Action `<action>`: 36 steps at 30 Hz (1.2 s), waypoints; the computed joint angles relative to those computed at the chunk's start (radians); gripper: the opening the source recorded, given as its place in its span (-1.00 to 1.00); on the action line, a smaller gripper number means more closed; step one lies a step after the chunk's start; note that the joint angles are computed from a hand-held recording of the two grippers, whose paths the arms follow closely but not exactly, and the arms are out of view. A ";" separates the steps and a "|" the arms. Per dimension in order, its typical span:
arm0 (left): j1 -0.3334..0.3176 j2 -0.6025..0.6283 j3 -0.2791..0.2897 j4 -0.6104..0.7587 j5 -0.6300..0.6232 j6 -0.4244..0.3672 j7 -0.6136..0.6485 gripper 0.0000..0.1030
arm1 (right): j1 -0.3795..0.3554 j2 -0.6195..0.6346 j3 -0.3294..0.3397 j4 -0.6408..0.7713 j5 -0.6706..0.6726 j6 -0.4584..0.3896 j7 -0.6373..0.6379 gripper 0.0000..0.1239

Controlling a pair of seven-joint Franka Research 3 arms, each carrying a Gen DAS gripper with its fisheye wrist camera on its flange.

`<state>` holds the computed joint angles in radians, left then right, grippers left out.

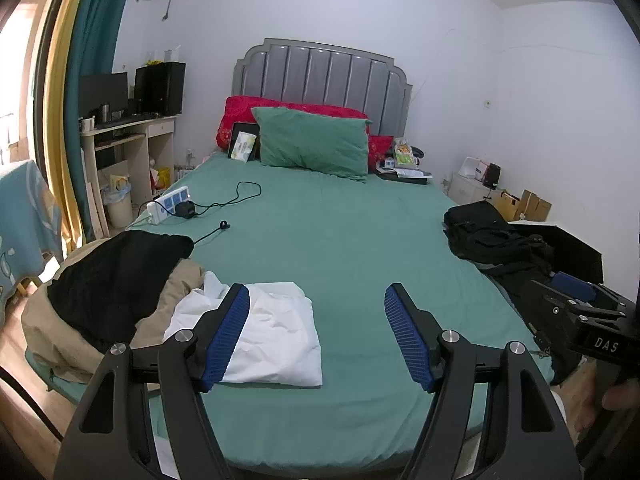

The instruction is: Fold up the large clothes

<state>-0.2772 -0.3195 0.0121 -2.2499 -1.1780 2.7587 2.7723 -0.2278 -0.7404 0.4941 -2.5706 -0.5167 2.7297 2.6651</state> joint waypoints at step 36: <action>-0.002 -0.010 0.007 -0.014 0.008 -0.020 -0.007 0.43 | 0.024 0.010 -0.018 0.002 -0.007 -0.020 0.014 0.49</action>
